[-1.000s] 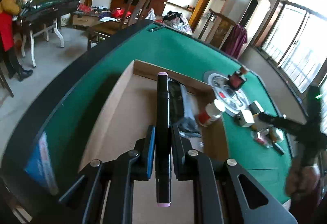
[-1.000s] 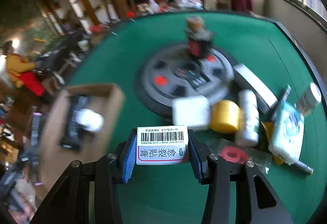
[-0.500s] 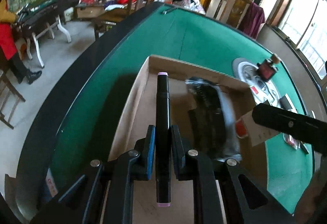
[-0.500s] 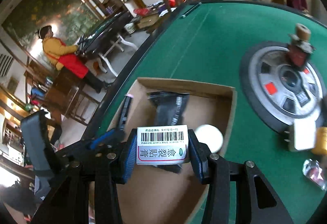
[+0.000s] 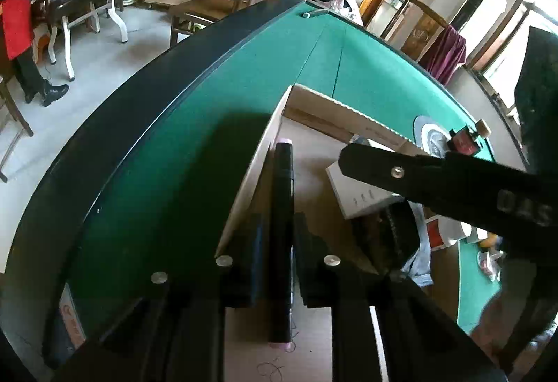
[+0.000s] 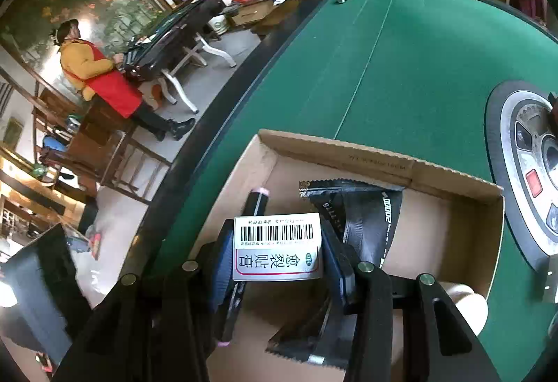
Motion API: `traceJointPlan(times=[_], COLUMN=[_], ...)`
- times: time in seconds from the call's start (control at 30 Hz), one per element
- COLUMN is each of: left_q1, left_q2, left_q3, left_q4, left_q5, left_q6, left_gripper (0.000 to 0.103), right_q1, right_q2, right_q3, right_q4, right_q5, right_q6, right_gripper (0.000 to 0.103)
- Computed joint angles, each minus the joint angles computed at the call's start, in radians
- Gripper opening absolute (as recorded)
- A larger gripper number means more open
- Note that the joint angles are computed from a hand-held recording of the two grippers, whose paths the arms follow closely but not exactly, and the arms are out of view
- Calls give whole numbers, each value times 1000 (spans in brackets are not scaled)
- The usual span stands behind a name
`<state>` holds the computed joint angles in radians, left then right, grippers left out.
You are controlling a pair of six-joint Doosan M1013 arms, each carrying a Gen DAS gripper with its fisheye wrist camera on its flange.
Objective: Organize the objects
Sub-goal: 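Lower the marker and barcode box into the cardboard box and open both grippers, then withdraw both grippers from the cardboard box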
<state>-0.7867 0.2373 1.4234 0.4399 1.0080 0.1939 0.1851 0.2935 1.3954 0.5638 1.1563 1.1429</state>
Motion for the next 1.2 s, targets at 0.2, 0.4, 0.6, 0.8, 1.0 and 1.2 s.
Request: traceJointPlan(times=[0.2, 0.4, 0.6, 0.8, 1.0, 1.2], left_q1=[-16, -77, -123, -165, -191, -215], left_q2=[-3, 14, 40, 72, 135, 208], left_q3=[-1, -56, -126, -189, -287, -398], left_q4=[17, 153, 233, 284, 271, 257], left_q5=[-25, 108, 251, 319, 343, 379], left_q6=[3, -24, -1, 32, 125, 225], left_gripper=[51, 81, 83, 85, 86, 86], right_q1=[1, -20, -73, -135, -210, -300], right_q2=[-4, -37, -100, -181, -246, -278], right_q3=[2, 26, 85, 166, 229, 273], right_q4=[-6, 40, 113, 155, 166, 175], right_q5=[-17, -31, -57, -117, -185, -248], right_q6=[-19, -57, -130, -210, -267, -294], right_gripper=[53, 58, 66, 72, 79, 83])
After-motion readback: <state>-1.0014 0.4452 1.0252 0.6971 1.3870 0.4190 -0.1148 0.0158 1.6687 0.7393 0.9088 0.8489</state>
